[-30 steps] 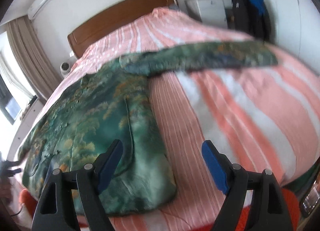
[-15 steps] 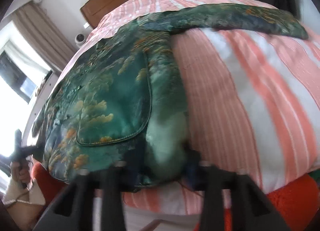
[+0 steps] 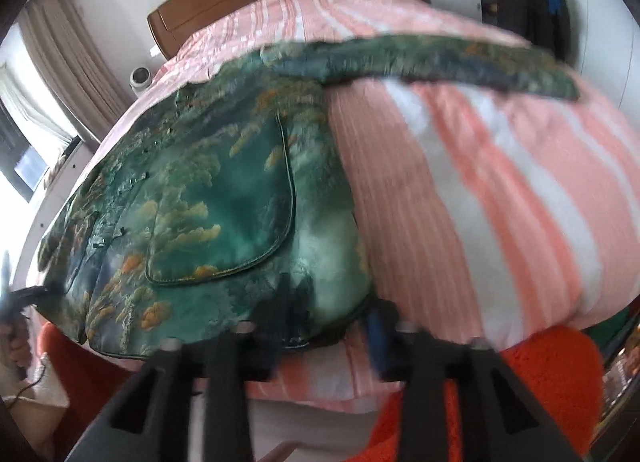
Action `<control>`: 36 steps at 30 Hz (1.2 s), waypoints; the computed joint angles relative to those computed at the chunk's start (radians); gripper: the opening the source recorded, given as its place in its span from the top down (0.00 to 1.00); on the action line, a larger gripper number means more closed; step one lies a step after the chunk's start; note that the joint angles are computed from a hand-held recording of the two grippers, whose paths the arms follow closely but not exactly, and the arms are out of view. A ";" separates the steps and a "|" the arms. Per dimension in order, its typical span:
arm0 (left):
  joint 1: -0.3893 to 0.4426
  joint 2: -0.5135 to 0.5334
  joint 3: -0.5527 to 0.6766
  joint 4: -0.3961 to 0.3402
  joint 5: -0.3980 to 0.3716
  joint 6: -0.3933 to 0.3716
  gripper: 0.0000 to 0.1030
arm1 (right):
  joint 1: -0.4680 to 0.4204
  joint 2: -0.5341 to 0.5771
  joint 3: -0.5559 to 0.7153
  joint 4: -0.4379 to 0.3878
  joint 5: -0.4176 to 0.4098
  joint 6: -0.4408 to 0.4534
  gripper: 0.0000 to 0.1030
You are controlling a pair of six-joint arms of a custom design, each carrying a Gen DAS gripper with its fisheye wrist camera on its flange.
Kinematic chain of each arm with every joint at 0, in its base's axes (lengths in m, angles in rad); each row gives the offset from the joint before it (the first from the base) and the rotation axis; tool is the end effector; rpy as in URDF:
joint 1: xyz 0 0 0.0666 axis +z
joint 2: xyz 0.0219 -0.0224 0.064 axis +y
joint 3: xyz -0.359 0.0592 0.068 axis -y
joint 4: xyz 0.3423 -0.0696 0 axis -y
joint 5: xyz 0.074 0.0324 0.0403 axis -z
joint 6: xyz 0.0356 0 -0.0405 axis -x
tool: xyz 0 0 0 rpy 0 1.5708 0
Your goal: Fold large clothes
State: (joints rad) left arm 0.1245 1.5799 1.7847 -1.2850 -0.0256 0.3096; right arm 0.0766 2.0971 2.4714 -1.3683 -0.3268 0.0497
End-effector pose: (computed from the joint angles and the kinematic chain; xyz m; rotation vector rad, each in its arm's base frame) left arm 0.4760 0.0601 0.4618 -0.5791 2.5866 -0.0275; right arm 0.6355 0.0598 0.4416 -0.2841 2.5253 0.4286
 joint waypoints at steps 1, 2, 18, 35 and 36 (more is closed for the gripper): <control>-0.012 -0.029 -0.015 0.032 -0.040 0.007 0.16 | -0.002 -0.026 -0.040 0.041 0.009 -0.003 0.35; -0.025 -0.056 -0.029 0.070 -0.081 0.015 0.10 | -0.004 -0.055 -0.083 0.092 0.028 -0.012 0.31; -0.170 0.032 0.119 0.148 -0.168 0.074 0.02 | 0.046 -0.211 -0.336 0.406 0.097 -0.055 0.03; -0.265 0.021 -0.010 0.305 -0.295 0.046 0.02 | 0.057 -0.246 -0.441 0.499 0.172 0.001 0.03; -0.271 0.013 -0.030 0.319 -0.306 0.034 0.02 | 0.057 -0.248 -0.446 0.505 0.174 0.001 0.03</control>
